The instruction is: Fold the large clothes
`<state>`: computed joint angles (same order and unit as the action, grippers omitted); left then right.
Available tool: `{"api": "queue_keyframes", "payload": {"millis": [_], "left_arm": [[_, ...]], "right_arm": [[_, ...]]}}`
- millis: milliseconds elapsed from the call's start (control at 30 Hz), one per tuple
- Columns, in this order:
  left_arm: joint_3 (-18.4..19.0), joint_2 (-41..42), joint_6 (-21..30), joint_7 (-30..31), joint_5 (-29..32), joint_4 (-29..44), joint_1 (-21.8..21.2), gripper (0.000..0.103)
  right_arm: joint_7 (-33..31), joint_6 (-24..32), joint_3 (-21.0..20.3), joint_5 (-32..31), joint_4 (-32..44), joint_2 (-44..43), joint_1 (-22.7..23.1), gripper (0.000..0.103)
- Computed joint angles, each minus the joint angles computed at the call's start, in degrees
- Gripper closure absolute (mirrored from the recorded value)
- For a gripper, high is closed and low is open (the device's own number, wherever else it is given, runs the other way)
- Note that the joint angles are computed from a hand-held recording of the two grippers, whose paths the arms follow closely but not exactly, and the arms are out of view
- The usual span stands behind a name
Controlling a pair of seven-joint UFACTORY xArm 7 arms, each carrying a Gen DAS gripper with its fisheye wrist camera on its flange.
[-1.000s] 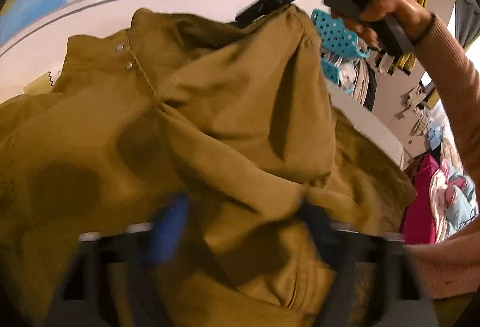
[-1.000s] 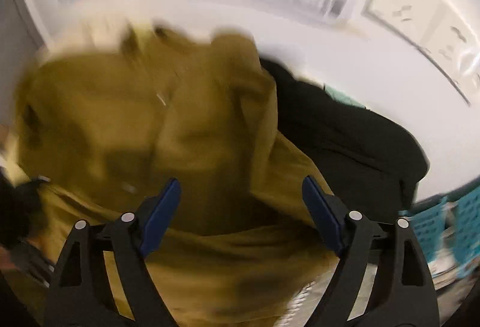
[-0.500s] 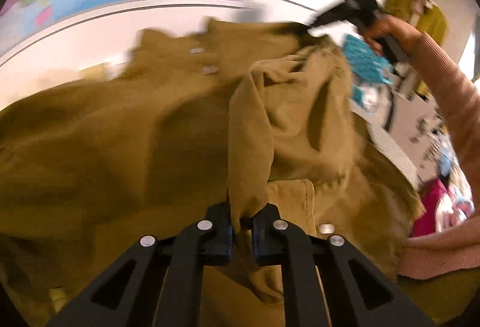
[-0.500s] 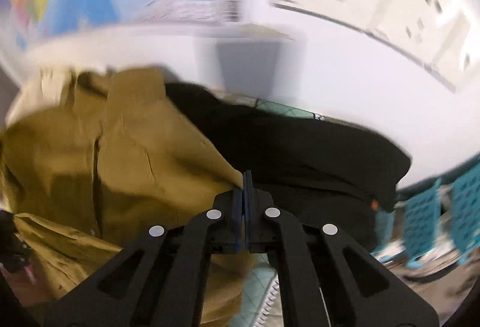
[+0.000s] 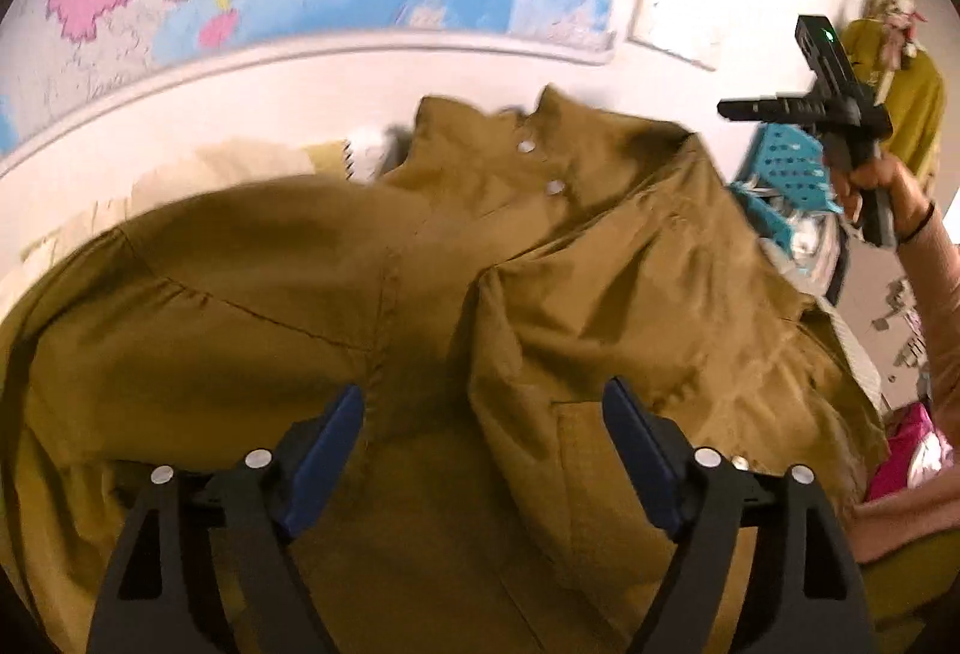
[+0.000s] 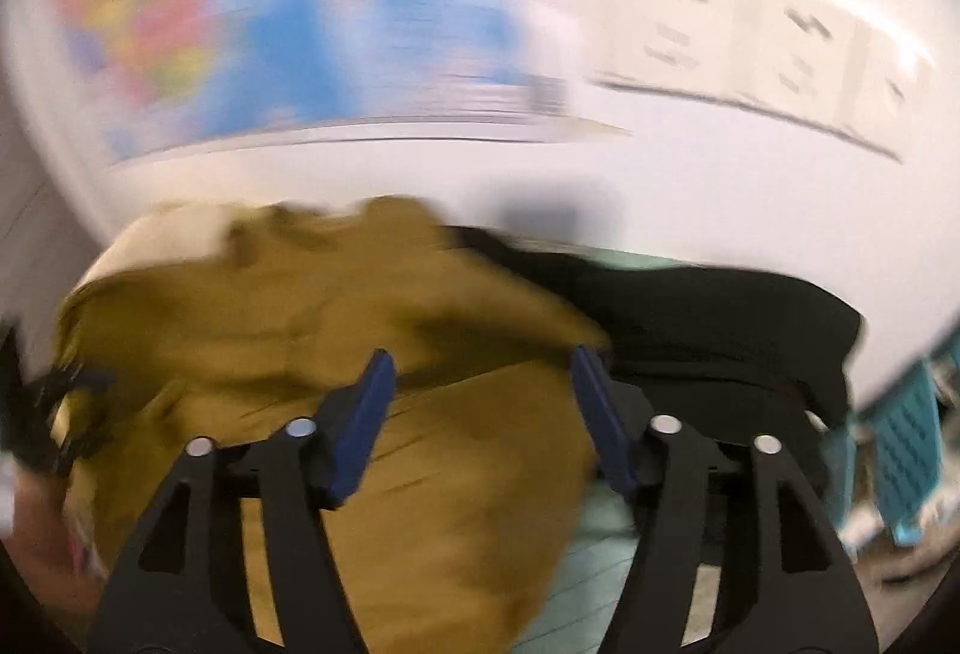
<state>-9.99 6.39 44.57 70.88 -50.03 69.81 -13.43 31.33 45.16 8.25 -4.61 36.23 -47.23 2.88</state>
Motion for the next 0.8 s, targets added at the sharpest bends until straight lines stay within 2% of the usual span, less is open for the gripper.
{"api": "queue_keyframes", "payload": {"millis": [67,100,167,233,300,333,400,433,467,500,567,633,667,733,800], "left_arm": [[0.08,-1.69,1.05,2.59,-1.04,-1.46,0.34,0.017],[0.14,-2.64,1.86,3.95,-1.51,-2.30,0.28,0.016],[0.47,-4.46,3.11,6.71,-1.97,-4.42,-0.11,0.010],[0.71,-6.64,3.72,9.17,-2.11,-7.28,-0.98,0.007],[0.96,-7.73,3.78,10.05,-1.79,-9.47,-2.03,0.007],[0.85,-8.04,2.90,9.68,-0.72,-10.46,-2.68,0.007],[-0.53,-7.68,-4.27,6.76,4.41,-13.08,-4.85,0.008],[-1.19,-6.66,-8.23,3.72,8.54,-13.72,-5.69,0.021],[-1.11,-5.31,-9.79,1.12,11.24,-13.36,-6.30,0.041],[-1.17,-2.99,-8.96,-2.84,13.74,-11.38,-6.08,0.046],[-0.46,-0.08,-4.87,-5.93,12.22,-7.10,-5.11,0.068],[-0.27,1.41,-1.77,-5.90,7.23,-3.34,-2.71,0.075],[-0.29,1.78,-0.20,-5.27,4.22,-1.94,-1.48,0.075],[-0.16,2.28,2.89,-2.91,-2.42,0.50,1.02,0.075],[-0.07,2.58,1.40,-3.28,-3.22,1.08,1.26,0.074]], "right_arm": [[-1.97,-0.75,2.30,0.56,-0.56,0.77,3.94,0.033],[-2.01,-0.94,3.83,-0.27,-1.09,1.52,4.34,0.031],[-0.47,0.30,6.88,-2.92,-0.76,5.29,3.41,0.031],[0.94,-0.13,6.89,-4.69,-1.31,7.82,2.66,0.026],[4.26,-0.30,7.38,-7.24,-3.00,6.72,1.24,0.007],[5.14,-2.25,5.91,-7.26,-5.00,5.51,1.10,0.006],[6.42,-4.37,3.27,-4.65,-6.76,5.43,2.10,0.006],[6.31,-5.29,2.09,-3.63,-7.86,5.22,2.54,0.006],[5.85,-6.21,0.95,-2.67,-8.95,5.27,2.94,0.008],[6.07,-6.11,1.09,-2.18,-9.23,5.31,3.08,0.026],[5.78,-6.94,-0.77,0.16,-10.64,5.46,3.71,0.056],[5.47,-9.24,-2.33,2.31,-12.92,3.53,4.09,0.072],[5.84,-9.03,-2.19,2.47,-13.47,1.81,3.41,0.081],[7.04,-8.89,-2.32,3.42,-14.85,-2.74,2.41,0.084],[9.77,-5.85,-0.46,1.40,-15.62,-6.48,-1.76,0.084]]}}
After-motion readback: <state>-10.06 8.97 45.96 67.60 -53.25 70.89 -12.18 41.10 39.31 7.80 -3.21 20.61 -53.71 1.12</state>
